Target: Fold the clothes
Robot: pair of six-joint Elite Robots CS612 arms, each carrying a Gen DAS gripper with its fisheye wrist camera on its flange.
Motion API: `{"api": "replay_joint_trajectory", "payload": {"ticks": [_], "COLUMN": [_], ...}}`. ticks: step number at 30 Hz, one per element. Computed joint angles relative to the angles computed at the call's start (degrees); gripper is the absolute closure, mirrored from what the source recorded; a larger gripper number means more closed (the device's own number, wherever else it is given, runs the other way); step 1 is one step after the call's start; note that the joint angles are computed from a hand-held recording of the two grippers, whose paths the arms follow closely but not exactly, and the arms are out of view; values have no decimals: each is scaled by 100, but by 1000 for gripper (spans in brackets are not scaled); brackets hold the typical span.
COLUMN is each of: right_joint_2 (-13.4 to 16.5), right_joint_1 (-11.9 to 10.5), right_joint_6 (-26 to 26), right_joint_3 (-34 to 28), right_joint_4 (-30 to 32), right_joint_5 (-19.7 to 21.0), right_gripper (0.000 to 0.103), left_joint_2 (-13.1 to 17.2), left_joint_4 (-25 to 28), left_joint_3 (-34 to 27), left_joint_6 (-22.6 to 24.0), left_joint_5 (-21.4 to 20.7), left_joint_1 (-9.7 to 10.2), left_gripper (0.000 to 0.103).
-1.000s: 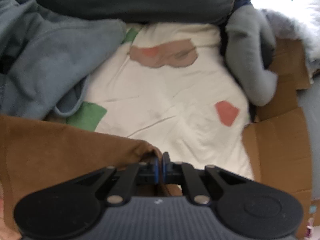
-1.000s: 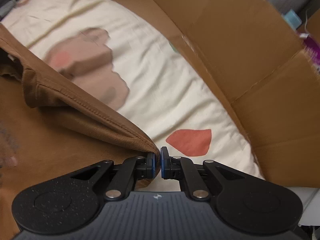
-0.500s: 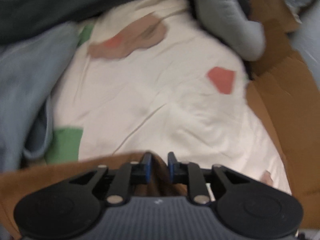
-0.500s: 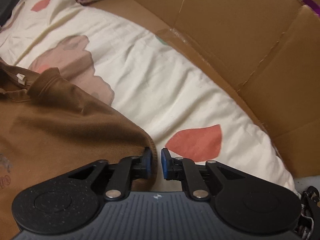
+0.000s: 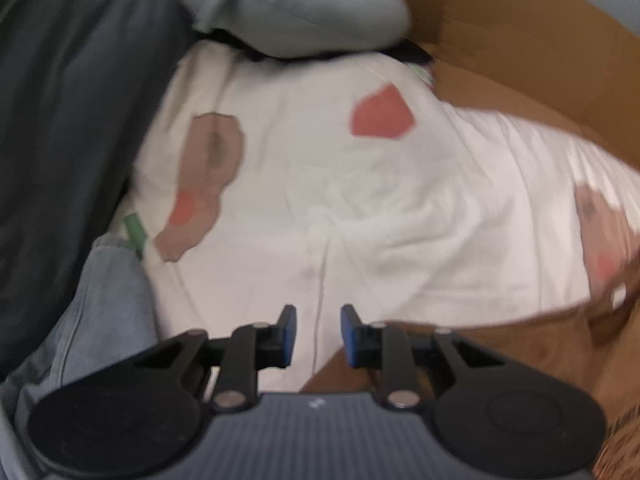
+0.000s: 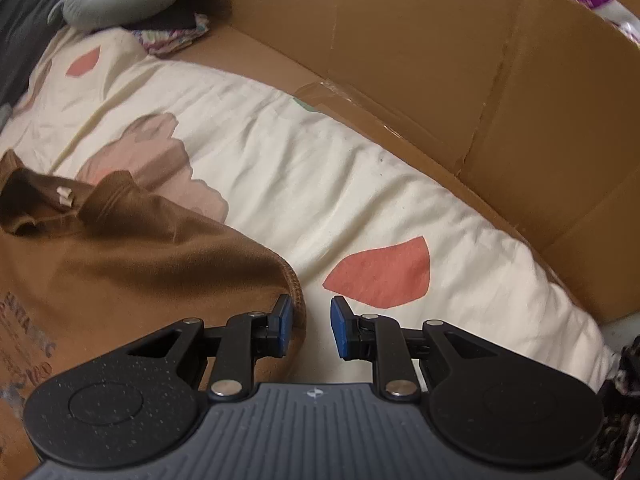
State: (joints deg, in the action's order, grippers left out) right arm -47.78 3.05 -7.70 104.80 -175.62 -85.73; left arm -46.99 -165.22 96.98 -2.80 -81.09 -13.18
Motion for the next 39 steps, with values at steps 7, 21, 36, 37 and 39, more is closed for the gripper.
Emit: {"api": "replay_joint_trajectory", "payload": {"ticks": [7, 21, 36, 37, 39], "right_joint_2": [69, 284, 202, 193, 185], "right_joint_1": [-42, 6, 181, 199, 235], "right_joint_6": [147, 184, -570, -630, -735], "right_joint_3": [21, -66, -159, -151, -145], "right_joint_4": [-275, -151, 176, 125, -27], "right_joint_5": [247, 254, -261, -361, -604], "right_gripper": [76, 77, 97, 98, 98], "left_joint_2": [70, 310, 435, 428, 416], "left_joint_4": [-156, -540, -664, -708, -893], "left_joint_3": [119, 82, 58, 72, 109], "left_joint_6": [650, 1691, 2147, 2184, 2089], "left_joint_5": [-47, -249, -206, -154, -56], "left_joint_1": [-34, -38, -77, -90, -98], "left_gripper": [78, 81, 97, 98, 98]}}
